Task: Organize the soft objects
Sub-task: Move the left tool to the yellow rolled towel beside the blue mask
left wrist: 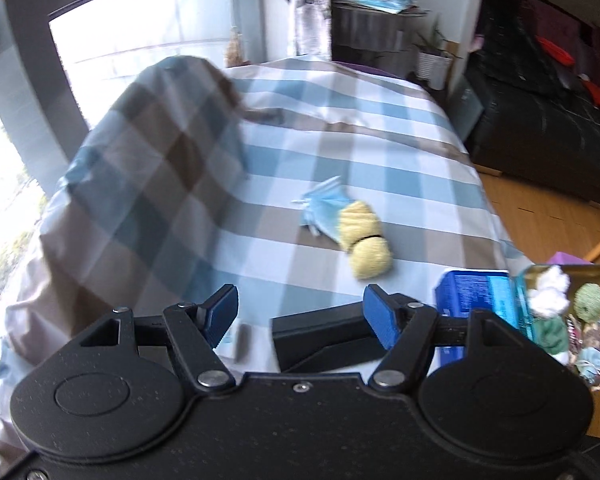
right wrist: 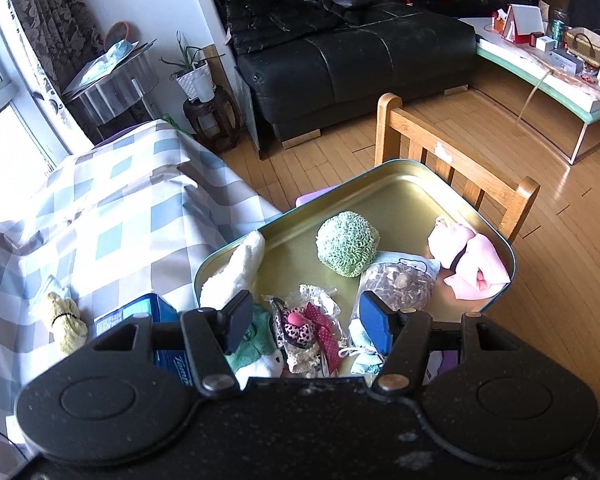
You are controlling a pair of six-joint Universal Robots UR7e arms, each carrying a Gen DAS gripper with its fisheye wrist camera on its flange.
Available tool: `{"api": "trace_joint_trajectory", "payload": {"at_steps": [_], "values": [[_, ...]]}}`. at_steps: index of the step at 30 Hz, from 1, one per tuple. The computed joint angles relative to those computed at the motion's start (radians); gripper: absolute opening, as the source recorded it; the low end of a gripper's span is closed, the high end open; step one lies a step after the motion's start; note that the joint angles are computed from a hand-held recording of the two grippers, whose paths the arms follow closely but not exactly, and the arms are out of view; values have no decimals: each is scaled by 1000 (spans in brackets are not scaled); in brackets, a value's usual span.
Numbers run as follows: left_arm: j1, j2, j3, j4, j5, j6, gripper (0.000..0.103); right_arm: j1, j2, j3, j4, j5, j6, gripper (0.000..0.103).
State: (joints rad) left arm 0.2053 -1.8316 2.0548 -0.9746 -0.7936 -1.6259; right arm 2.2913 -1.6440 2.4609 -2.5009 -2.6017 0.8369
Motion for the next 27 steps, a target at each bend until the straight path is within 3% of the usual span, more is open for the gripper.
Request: {"api": "trace_joint_trajectory", "payload": {"at_steps": [4,9,27], "values": [[24,-26,-1,67,-9,-54,66,7,18,-3,0,1,-12,59],[65,-34,24,49,-13,-31,66,11,43,-7,5,0,-21,59],[235,87,117,-437,72,352,66,-2,85,-18,10,16,-34,61]]}}
